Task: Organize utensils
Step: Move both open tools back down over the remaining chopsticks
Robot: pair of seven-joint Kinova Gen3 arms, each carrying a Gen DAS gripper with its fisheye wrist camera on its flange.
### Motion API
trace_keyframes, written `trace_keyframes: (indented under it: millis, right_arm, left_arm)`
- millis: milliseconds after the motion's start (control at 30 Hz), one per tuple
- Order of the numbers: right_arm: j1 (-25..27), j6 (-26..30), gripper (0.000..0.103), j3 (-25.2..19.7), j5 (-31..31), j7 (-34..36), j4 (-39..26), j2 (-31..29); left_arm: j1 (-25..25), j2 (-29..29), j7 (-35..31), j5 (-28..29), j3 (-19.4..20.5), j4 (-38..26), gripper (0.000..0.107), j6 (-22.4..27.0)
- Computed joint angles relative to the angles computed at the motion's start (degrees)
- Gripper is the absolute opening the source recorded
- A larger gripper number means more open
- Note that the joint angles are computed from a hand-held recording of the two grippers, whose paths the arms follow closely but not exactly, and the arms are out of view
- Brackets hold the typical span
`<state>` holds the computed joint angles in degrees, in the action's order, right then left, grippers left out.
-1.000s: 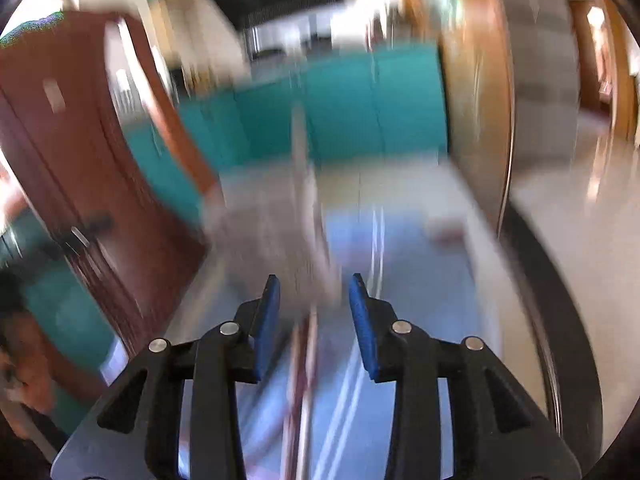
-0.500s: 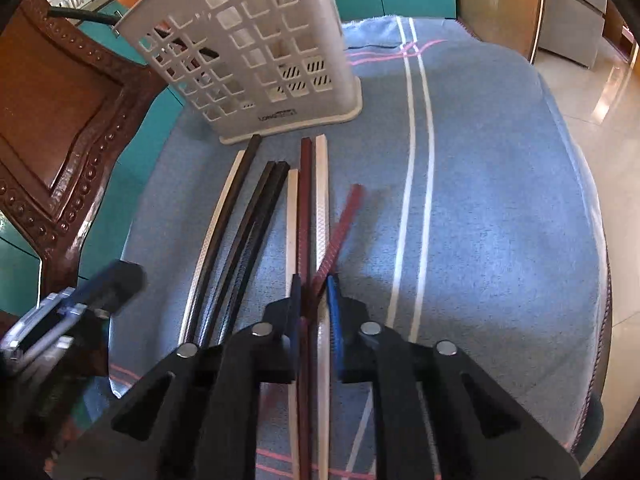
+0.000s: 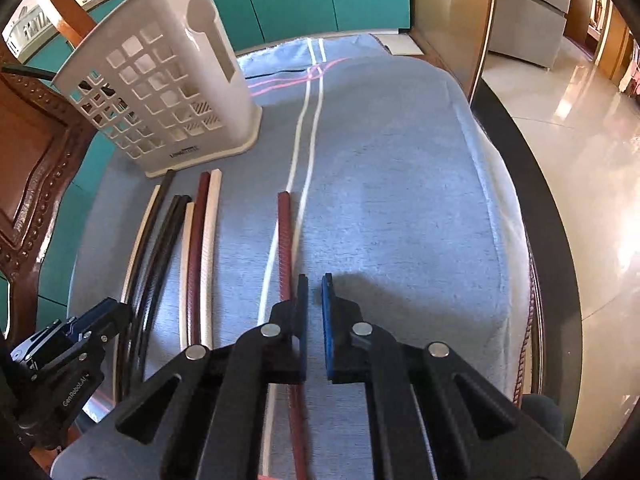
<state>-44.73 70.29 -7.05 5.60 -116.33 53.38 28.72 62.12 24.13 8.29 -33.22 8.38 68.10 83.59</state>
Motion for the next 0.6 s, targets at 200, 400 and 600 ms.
trace_keyframes:
  millis: [200, 400, 600]
  right_arm:
    - [0.4, -1.9, 0.007, -0.2, -0.2, -0.5, 2.6, -1.1]
    - [0.1, -1.8, 0.007, -0.2, 0.2, -0.7, 2.5, -1.1]
    - [-0.7, -1.6, 0.008, -0.1, 1.6, -0.7, 3.0, -1.5]
  left_arm:
    - [1.5, -2.5, 6.1, -1.4, 0.3, 3.2, 0.012, -4.0]
    - [4.9, -2.1, 8.1, -6.1, 0.6, 0.5, 0.016, 2.1]
    - [1.2, -3.2, 7.4, -3.2, 1.6, 3.3, 0.017, -0.8]
